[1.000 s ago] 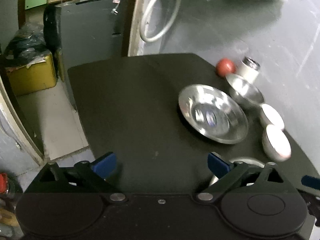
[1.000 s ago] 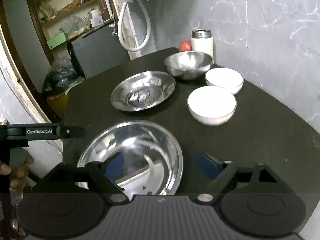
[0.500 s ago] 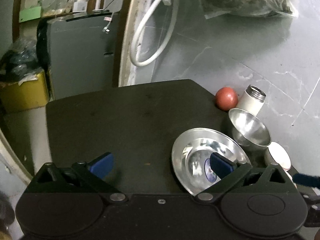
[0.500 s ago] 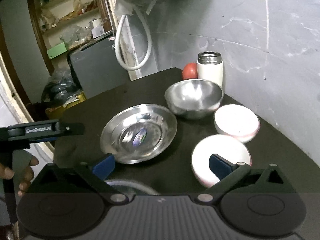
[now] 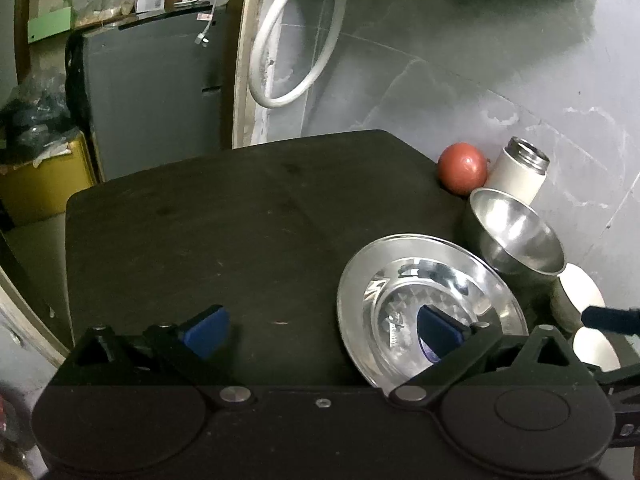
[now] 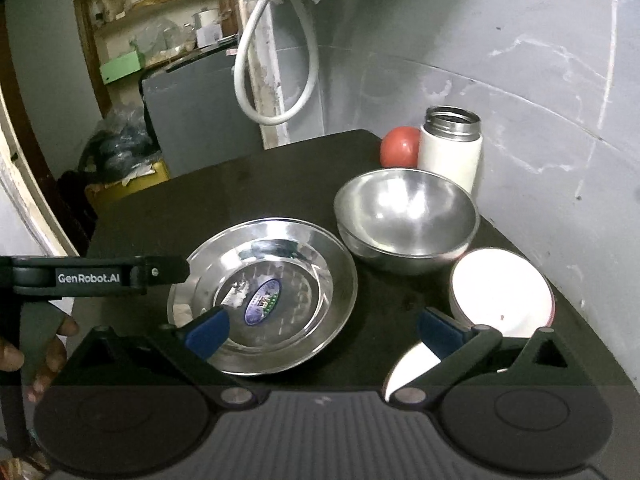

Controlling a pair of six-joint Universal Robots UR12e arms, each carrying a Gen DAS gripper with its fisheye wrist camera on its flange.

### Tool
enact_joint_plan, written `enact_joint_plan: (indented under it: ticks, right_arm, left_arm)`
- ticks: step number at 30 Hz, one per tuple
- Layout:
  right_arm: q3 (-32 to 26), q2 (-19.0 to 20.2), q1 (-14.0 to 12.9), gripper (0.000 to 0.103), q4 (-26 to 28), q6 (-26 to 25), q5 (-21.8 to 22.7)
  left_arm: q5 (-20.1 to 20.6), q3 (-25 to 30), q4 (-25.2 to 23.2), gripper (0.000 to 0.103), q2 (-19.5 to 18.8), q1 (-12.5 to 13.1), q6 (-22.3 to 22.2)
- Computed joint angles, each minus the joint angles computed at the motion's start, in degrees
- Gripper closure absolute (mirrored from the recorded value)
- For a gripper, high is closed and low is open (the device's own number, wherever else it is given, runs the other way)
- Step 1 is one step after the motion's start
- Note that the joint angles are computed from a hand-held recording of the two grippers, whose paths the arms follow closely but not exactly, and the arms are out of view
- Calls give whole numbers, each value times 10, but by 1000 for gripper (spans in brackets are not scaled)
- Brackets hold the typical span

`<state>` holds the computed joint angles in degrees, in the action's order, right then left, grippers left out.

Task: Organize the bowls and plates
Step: 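Move both grippers to the rim of the blue-labeled steel plate, then close both grippers on the labeled plate's rim and lift it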

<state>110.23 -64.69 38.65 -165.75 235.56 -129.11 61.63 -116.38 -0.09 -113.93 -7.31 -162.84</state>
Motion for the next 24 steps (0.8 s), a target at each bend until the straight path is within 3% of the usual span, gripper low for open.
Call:
enact_joint_plan:
  ticks: [6, 10, 12, 14, 18, 21, 24]
  right_arm:
    - [-16, 9, -4, 2, 46, -25, -6]
    - [-19, 13, -8, 12, 48, -32, 3]
    - [-21, 15, -9, 16, 51, -32, 7]
    - [-23, 15, -12, 20, 59, -28, 13]
    - [-26, 19, -14, 27, 63, -23, 16]
    - [-27, 21, -18, 40, 59, -21, 24]
    - [-24, 21, -22, 60, 50, -10, 33]
  left_arm:
    - [1, 5, -21, 29, -2, -3, -1]
    - [-4, 2, -2, 37, -5, -4, -9]
    - [-10, 4, -8, 51, -6, -4, 0]
    - [-9, 7, -21, 57, -6, -6, 6]
    - [-7, 10, -29, 62, -8, -7, -1]
    - [-5, 11, -28, 62, -10, -9, 1]
    - [-7, 14, -40, 67, -10, -8, 3]
